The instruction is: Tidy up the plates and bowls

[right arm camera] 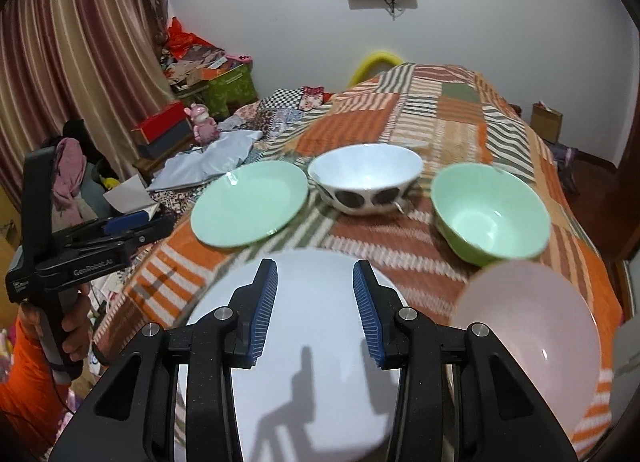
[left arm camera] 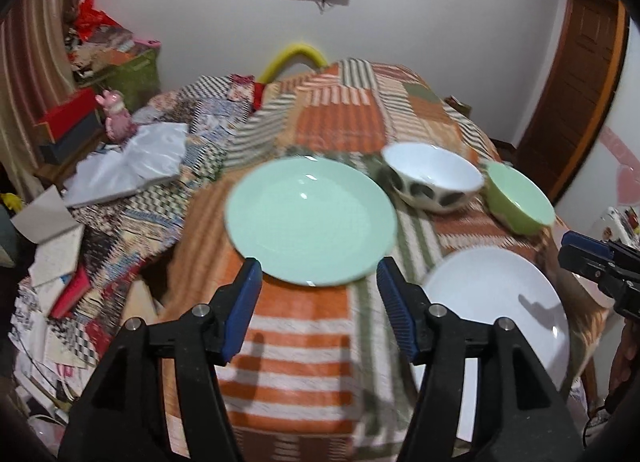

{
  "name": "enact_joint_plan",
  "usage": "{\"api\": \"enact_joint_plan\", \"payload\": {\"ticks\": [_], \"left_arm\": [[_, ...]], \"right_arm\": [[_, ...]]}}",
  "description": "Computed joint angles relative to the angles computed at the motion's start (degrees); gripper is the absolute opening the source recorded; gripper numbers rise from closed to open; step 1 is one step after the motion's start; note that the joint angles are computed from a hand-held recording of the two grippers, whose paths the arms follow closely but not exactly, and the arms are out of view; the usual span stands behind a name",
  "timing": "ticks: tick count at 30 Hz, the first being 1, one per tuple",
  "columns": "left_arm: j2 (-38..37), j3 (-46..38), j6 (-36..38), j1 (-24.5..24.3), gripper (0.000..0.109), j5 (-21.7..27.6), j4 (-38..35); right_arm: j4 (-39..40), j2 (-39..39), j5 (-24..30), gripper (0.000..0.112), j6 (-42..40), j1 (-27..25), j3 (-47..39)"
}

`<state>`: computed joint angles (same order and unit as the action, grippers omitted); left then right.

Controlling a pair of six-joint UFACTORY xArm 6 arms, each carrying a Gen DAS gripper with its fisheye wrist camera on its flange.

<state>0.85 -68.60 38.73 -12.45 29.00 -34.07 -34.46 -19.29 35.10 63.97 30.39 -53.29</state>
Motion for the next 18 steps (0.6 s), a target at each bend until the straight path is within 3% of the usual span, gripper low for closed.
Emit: {"api": "enact_joint_plan", "payload": {"ticks": [10,18], "left_arm": [[10.63,-13.83,-4.31,2.93,0.079,0.66,6.01],[23.26,-26.45,-8.86,3.51,0.079,3.74,13.33]], "right_arm": [[11.35,12.67,-2.72,0.036,-14.03,-4.13,-10.38],[20.87,22.44,0.07,0.036,-24.01,-4.94,-19.04]]}}
